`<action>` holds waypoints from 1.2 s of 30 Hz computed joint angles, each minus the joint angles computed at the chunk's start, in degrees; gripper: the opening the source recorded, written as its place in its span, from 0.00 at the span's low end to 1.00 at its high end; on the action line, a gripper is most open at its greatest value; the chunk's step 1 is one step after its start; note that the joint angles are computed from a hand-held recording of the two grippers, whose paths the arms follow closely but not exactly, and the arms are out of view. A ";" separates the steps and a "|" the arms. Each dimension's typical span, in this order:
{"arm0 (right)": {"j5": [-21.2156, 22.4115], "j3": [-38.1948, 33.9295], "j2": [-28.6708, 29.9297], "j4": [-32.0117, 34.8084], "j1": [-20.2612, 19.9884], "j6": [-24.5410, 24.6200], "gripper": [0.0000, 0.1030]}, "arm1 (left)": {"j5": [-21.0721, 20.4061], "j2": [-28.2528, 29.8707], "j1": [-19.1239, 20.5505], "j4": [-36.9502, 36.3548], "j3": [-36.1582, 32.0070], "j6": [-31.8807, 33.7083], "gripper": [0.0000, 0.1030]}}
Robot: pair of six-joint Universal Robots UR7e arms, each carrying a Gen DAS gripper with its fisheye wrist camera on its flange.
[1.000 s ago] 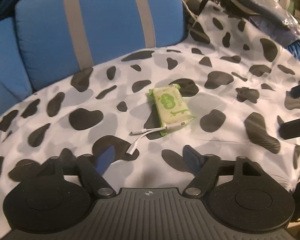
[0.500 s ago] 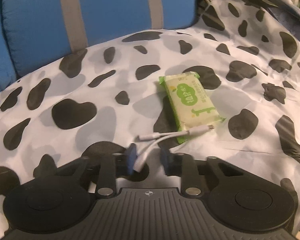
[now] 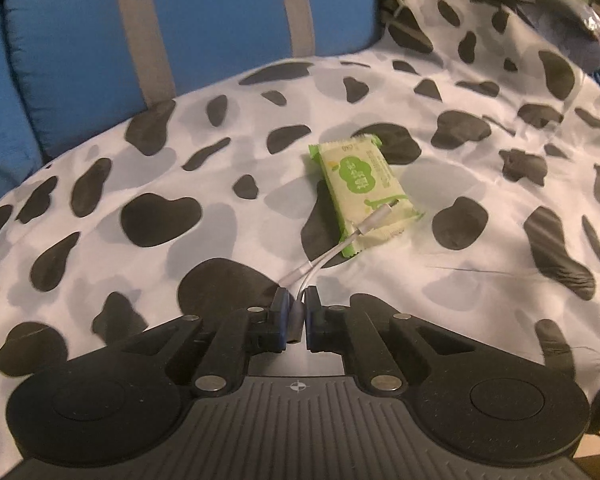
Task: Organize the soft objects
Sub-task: 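Grasp the white cable beside the wipe pack with the left gripper, then grasp the green wipe pack with the right gripper while the left holds the cable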
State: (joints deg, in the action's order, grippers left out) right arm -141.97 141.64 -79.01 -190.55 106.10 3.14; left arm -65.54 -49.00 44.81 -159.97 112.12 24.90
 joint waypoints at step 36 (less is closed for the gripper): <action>6.31 -12.20 15.18 -8.15 -6.16 -10.83 1.00 | -0.61 -18.93 -1.99 3.26 8.46 -5.08 0.06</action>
State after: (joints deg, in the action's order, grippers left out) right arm -135.66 129.45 -63.83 -198.70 99.94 -7.69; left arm -66.14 -67.93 42.81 -156.72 120.58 19.82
